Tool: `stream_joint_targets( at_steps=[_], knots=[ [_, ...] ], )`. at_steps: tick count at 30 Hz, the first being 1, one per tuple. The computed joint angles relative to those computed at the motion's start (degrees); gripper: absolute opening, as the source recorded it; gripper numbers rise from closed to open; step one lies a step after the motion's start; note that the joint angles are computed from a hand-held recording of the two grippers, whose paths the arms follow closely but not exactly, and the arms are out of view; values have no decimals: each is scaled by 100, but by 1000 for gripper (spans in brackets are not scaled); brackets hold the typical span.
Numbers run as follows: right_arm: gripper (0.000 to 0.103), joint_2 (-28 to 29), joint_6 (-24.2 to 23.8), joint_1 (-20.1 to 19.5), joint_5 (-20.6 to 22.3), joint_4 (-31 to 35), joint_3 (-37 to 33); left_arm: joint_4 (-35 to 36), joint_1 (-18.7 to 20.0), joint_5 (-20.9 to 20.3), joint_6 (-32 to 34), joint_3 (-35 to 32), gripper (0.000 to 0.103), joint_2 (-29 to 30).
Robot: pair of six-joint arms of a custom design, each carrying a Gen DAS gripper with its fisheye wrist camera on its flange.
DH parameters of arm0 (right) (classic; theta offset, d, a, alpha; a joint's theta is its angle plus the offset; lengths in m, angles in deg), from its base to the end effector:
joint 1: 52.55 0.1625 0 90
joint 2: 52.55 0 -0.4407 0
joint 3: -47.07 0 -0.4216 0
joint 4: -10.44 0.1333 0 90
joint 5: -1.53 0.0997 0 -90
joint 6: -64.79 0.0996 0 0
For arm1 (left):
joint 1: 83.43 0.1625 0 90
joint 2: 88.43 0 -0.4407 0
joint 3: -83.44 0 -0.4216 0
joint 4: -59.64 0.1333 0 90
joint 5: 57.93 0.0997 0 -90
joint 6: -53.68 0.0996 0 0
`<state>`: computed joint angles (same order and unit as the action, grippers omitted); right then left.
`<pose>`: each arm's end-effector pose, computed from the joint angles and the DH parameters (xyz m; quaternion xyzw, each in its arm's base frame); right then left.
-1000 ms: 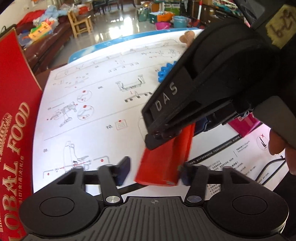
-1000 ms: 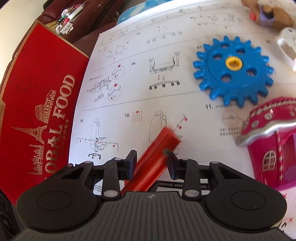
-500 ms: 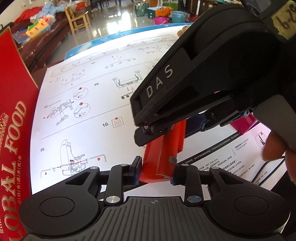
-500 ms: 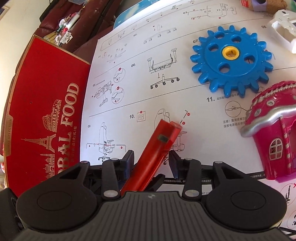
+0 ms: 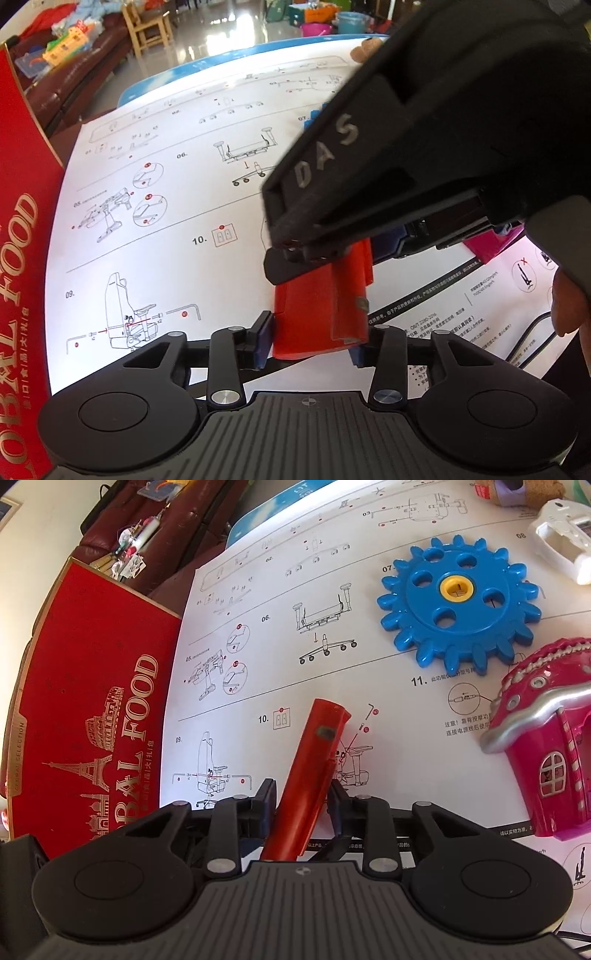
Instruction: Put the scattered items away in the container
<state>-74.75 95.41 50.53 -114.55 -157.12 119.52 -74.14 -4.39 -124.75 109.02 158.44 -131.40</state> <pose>0.2699 -0.7660 -0.0289 -0.1970 -0.9275 0.2951 0.1179 0.0180 -0.8144 0.1699 0.5157 0.8271 -0.0174 0.2229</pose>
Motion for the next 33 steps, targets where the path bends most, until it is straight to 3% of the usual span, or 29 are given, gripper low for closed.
stream_joint_targets(
  at_steps=[8,26,33],
  knots=[
    [38,102,-93,56,-227,-18,-116,-194,-26,58,190,151,36,-67],
    [38,28,-909,447,-554,-139,-330,-988,-89,-444,549,716,36,-771],
    [38,273,-1663,769,-664,128,-1200,-1126,-113,-819,253,51,38,-671]
  ],
)
